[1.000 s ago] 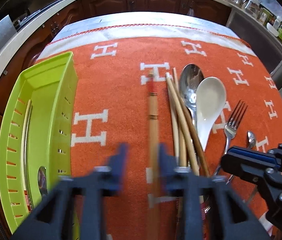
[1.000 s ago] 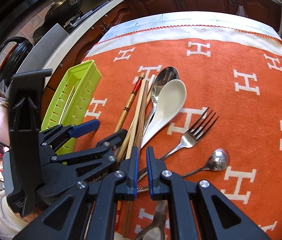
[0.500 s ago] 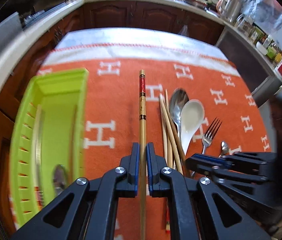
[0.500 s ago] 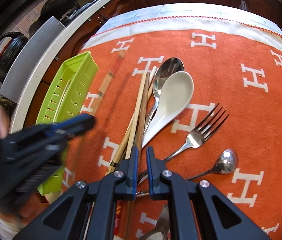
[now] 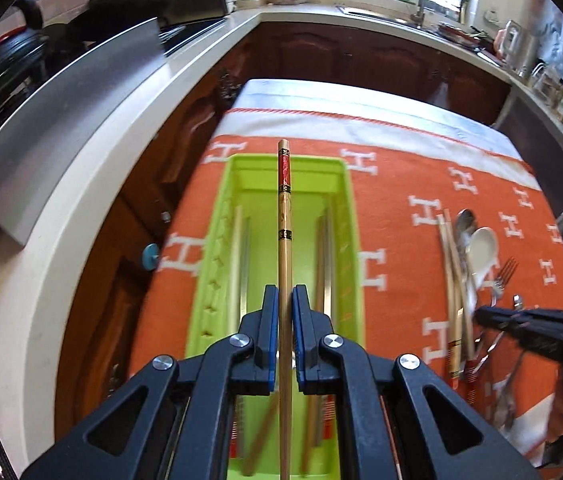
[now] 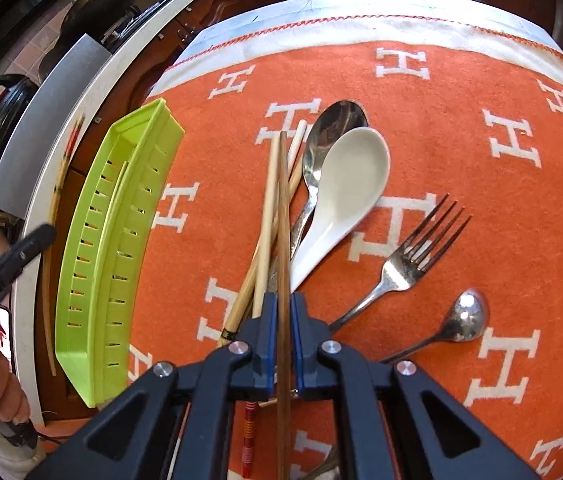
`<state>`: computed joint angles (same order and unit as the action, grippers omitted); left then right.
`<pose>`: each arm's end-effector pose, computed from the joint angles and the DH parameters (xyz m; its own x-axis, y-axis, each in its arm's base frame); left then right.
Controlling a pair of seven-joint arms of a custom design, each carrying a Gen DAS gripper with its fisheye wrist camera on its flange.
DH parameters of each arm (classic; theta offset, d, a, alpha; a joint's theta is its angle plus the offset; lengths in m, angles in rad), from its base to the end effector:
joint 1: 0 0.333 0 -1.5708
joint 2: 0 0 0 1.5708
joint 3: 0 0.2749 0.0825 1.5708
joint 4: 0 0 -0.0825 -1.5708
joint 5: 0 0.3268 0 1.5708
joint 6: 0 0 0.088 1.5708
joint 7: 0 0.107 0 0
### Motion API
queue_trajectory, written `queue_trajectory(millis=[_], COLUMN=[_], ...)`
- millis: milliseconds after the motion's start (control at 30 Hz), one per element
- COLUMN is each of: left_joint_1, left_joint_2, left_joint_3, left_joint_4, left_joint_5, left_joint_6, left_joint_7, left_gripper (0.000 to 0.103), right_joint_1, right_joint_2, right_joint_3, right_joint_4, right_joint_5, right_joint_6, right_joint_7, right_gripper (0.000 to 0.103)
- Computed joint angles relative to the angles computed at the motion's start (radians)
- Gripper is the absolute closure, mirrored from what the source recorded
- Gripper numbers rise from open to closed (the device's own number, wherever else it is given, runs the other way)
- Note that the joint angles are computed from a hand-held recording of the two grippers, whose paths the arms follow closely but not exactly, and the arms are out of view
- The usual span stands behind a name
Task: Organize utensils
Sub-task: 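Carry both chopsticks into the green tray and open both tools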
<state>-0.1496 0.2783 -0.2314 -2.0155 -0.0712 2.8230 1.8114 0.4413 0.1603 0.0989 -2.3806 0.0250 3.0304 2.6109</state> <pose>0.5463 -0.2067 0.3761 -0.5074 -0.8617 -0.0070 -0.7357 0.4374 -0.5171 0.4352 0.2583 0.3155 -0.4165 -0.8060 -0.4207 -0.8186 0.5338 -0.2122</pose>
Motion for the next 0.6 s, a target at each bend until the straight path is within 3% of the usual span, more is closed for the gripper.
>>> queue_trajectory(millis=[133,267,367,467,600], left_joint_1=[0.030,0.044,0.064,0.049,0.078], left_joint_2=[0.002,0.016,0.040,0.060,0.051], left_joint_3=[-0.011,-0.018,-0.037,-0.014,-0.031], left_joint_4=[-0.011,-0.008,0.008,0.025,0.020], left_joint_5=[-0.037,-0.065,-0.106,-0.092,-0.131], left_joint_6=[0.003,0.008,0.011,0.017,0.018], left_joint_7=[0.038,0.068,0.110,0.080,0.089], left_gripper=[0.099,0.098,0.098,0.087,0.075], right_joint_1=[0.040,0.013,-0.021,-0.039,-0.031], right_joint_2=[-0.042,-0.077,-0.056,-0.006,0.078], right_joint_3=[-0.050,-0.013,0.042,0.080,0.085], right_joint_4=[-0.002,0.020,0.082,0.171,0.295], right_joint_5=[-0.105,-0.091,0.017,0.119,0.170], right_joint_6=[-0.004,0.021,0.032,0.017,-0.017], right_joint_7=[0.116,0.106,-0.001,-0.095,-0.134], right_gripper=[0.096,0.096,0.096,0.096,0.096])
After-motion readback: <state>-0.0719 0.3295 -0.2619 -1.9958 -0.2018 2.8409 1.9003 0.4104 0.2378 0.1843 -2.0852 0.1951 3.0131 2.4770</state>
